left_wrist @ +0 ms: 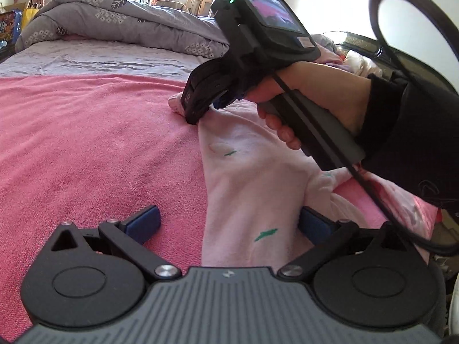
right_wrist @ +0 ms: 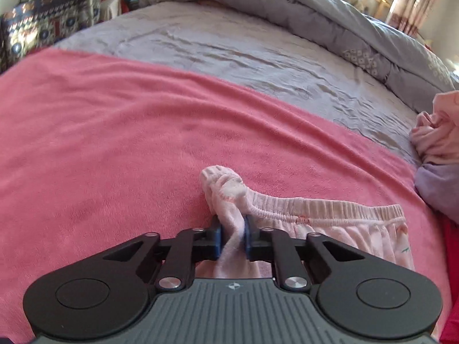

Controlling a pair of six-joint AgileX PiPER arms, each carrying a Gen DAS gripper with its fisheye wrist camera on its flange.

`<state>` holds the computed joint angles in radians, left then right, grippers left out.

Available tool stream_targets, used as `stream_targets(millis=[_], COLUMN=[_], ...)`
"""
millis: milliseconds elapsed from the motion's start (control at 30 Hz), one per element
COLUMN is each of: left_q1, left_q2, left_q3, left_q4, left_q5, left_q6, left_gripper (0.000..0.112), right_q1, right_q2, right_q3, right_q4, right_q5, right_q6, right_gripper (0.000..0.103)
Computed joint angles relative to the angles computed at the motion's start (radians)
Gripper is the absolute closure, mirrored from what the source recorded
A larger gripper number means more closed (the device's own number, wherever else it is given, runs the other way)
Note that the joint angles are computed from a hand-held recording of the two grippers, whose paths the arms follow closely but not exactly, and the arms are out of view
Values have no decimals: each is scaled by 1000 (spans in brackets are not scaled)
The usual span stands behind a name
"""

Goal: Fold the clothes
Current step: 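Grasp the waistband of the pink pants with the right gripper and lift it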

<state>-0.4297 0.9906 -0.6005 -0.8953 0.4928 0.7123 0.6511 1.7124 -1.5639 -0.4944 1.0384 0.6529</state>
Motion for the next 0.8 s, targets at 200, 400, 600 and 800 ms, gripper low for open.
stream_targets(millis=[200, 400, 600, 800], left_q1=[126, 105, 317, 347], left_q2=[7, 3, 11, 181], left_q3=[24, 20, -31, -276], left_q4=[-212, -182, -202, 20], left_q5=[108, 88, 286, 195], left_q6=[198, 165, 155, -105], left_gripper=[9, 9, 9, 9], right_q1=[-51, -41, -220, -526], right_q2=[74, 217, -215, -443], right_q3=[-242, -394, 72, 292], right_q4=[227, 300, 490, 509], right_q5=[-7, 74, -193, -300], right_q6=[-43, -210, -426, -743], right_gripper=[94, 89, 35, 31])
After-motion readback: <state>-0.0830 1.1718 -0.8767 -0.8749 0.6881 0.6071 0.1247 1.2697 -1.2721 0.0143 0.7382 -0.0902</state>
